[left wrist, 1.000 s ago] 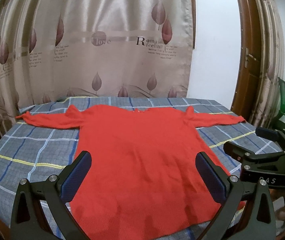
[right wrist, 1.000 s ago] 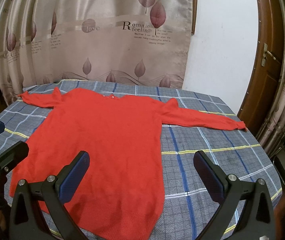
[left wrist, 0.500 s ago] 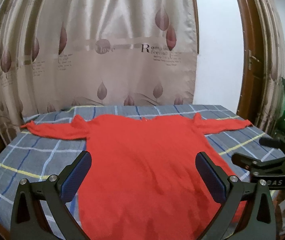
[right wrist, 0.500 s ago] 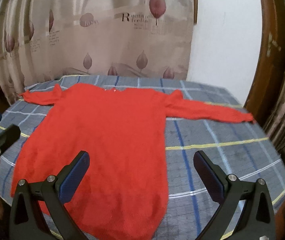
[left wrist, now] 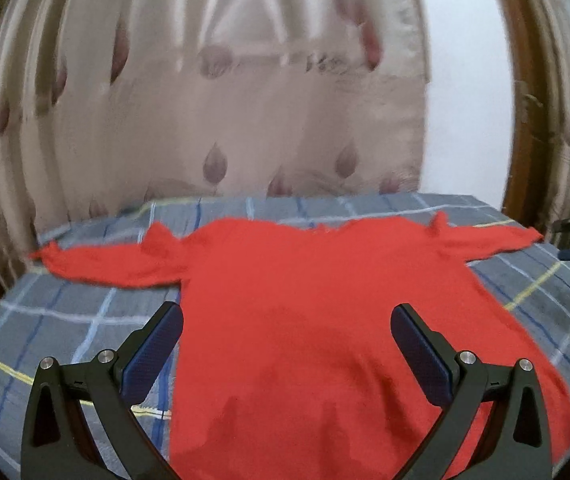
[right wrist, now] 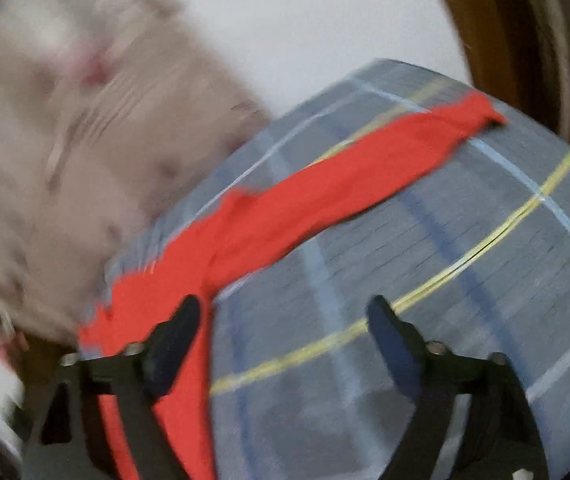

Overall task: Fold small clothes
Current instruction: 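Grasp the sweater sleeve cuff with the right gripper and lift it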

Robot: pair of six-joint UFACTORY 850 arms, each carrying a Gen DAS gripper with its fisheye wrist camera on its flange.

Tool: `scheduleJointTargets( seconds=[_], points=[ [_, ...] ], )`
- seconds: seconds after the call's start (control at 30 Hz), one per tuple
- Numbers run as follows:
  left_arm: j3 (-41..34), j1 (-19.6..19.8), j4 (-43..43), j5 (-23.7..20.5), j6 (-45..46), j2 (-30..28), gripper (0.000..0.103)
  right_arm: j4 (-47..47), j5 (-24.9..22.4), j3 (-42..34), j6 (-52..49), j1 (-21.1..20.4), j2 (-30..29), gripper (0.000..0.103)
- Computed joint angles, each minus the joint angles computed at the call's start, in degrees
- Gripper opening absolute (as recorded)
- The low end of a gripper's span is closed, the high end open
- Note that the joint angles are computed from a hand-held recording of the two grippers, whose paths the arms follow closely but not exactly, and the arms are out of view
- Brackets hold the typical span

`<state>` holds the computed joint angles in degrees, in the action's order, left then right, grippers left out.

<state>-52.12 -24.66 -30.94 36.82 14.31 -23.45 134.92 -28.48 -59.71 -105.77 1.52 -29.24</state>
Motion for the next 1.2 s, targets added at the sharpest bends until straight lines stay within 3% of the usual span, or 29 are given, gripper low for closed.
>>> scheduleJointTargets(
  seconds=[0.13,0.27,0.4,0.67,0.73,0.77,0.8,0.87,1.03,1.2],
  points=[
    [-5.0,3.4,3.9,-10.6,-7.6,-3.6,0.103,-9.0,-0.7,-7.4,13.5,-7.4,-5.6,0.078],
    [-6.9,5.3,11.8,-14.0,-18.0,-5.4,0.103,-14.2,-1.1,-14.5,23.2,-11.8,-10.7,0.078],
    [-8.4,6.0,14.5,-17.7,-21.0,-6.5,0.103,-18.7,-0.9,-19.7,29.8,-13.4,-14.4,0.078],
    [-10.2,5.5,10.5,-20.5,-17.0,-7.6,0.103,-14.1,0.3,-25.6,26.0,-12.5,-19.0,0.078],
    [-10.4,5.5,10.3,-21.1,-16.5,-7.8,0.103,-13.5,0.5,-26.6,25.7,-12.5,-19.7,0.073],
    [-10.5,5.5,10.3,-21.3,-16.3,-7.9,0.103,-13.3,1.2,-27.2,25.6,-12.3,-20.1,0.058],
    [-10.7,5.4,10.0,-21.5,-15.7,-7.9,0.103,-15.0,2.8,-28.0,27.1,-12.1,-20.6,0.031],
    [-10.8,5.4,9.3,-21.6,-14.8,-8.0,0.103,-20.8,6.4,-30.1,32.8,-11.8,-22.0,0.004],
    [-10.4,5.6,11.1,-21.2,-17.0,-7.8,0.103,-16.5,6.2,-28.2,27.2,-11.0,-20.0,0.005],
    [-6.3,5.8,13.4,-14.1,-20.0,-4.5,0.103,-12.6,4.0,-26.2,19.5,-6.8,-14.5,0.005]
  ],
)
